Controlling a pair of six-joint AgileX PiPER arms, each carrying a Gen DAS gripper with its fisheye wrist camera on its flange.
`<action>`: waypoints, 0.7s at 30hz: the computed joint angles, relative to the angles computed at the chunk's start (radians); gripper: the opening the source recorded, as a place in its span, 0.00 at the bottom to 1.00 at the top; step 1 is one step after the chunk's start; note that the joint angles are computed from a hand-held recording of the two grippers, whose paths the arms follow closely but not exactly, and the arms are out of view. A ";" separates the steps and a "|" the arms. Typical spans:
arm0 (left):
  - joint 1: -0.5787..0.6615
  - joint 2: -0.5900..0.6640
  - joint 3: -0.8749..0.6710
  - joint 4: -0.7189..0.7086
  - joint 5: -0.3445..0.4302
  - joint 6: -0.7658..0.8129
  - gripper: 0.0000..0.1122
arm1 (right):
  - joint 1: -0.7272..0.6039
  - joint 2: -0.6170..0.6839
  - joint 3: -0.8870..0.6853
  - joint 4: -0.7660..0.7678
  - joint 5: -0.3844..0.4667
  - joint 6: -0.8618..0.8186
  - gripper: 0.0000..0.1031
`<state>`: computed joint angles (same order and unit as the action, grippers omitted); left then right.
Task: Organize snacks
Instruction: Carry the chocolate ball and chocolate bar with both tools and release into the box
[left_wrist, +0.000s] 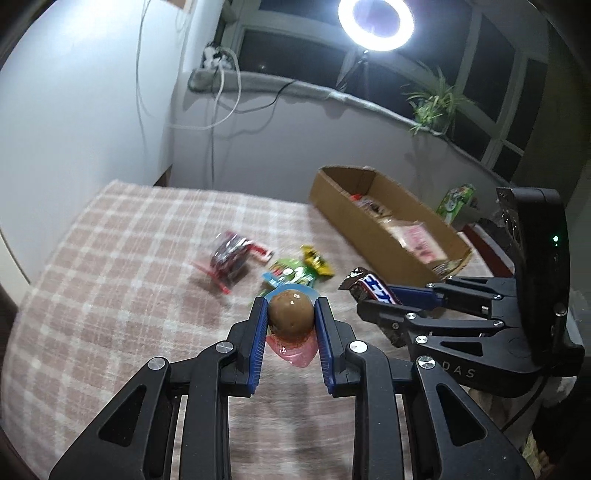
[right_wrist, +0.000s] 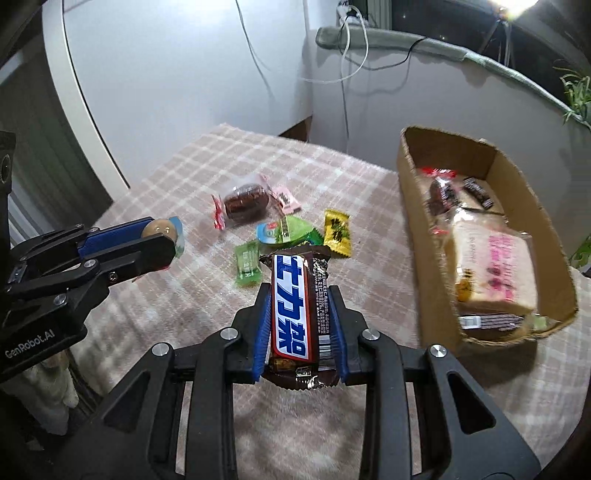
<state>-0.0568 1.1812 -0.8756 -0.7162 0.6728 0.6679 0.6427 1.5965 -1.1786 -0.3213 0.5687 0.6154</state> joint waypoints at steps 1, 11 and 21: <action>-0.004 -0.009 -0.001 0.003 -0.001 -0.004 0.21 | 0.001 -0.013 0.003 -0.009 0.004 0.009 0.29; -0.061 -0.025 -0.086 0.031 0.009 -0.050 0.21 | -0.060 -0.148 0.032 -0.052 0.040 0.032 0.29; -0.142 0.116 -0.278 0.090 -0.003 -0.122 0.21 | -0.270 -0.197 0.032 0.062 0.046 -0.129 0.29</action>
